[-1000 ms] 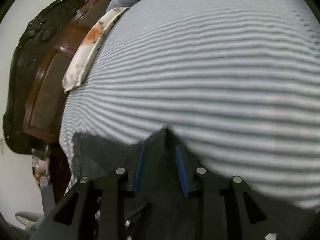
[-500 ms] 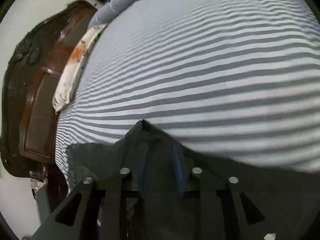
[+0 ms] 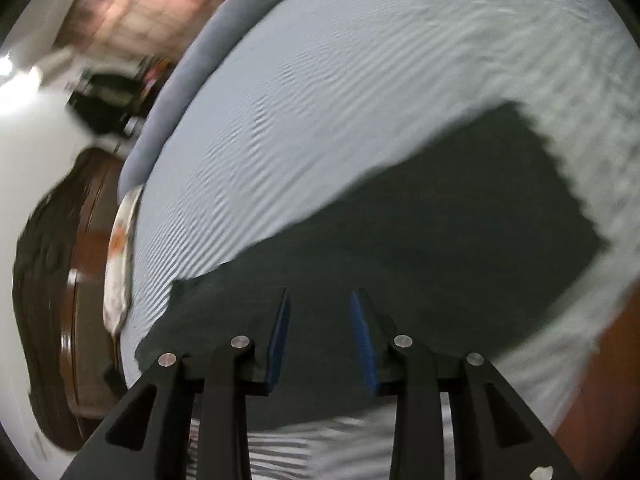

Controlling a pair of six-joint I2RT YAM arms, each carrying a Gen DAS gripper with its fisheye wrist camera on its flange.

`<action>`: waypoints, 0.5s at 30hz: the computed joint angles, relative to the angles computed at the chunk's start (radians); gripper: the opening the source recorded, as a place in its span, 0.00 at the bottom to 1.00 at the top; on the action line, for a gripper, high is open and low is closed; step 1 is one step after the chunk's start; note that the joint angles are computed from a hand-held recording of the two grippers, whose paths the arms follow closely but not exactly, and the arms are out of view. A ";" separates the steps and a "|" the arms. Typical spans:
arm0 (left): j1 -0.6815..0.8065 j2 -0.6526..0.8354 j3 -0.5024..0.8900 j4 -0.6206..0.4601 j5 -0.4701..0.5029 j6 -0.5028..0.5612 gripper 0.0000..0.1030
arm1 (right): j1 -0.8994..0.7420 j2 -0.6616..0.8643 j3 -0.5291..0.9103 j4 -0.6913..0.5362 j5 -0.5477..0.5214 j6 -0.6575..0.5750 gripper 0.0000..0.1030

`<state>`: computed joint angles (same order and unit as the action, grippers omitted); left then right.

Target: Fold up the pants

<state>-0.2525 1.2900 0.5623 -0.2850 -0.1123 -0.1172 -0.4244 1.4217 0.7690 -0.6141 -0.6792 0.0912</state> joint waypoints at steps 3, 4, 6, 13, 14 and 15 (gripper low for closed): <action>-0.092 -0.072 -0.009 -0.049 -0.015 -0.057 0.54 | -0.213 0.045 -0.017 -0.068 -0.035 -0.149 0.30; -0.121 -0.091 -0.007 -0.064 -0.020 -0.074 0.54 | -0.279 0.072 -0.021 -0.085 -0.046 -0.197 0.30; -0.213 -0.117 0.006 -0.097 -0.054 -0.126 0.54 | -0.364 0.129 -0.027 -0.092 -0.060 -0.252 0.30; -0.447 -0.027 0.101 -0.134 -0.090 -0.267 0.54 | -0.437 0.283 -0.042 -0.007 -0.126 -0.249 0.30; -0.470 0.001 0.118 -0.131 -0.092 -0.283 0.54 | -0.442 0.293 -0.048 0.005 -0.129 -0.250 0.30; -0.487 0.028 0.133 -0.129 -0.093 -0.295 0.54 | -0.440 0.320 -0.046 0.029 -0.140 -0.237 0.30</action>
<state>-0.7396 1.3181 0.6958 -0.4139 -0.2053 -0.4119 -0.8648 1.7420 0.7234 -0.5850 -0.8192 -0.1456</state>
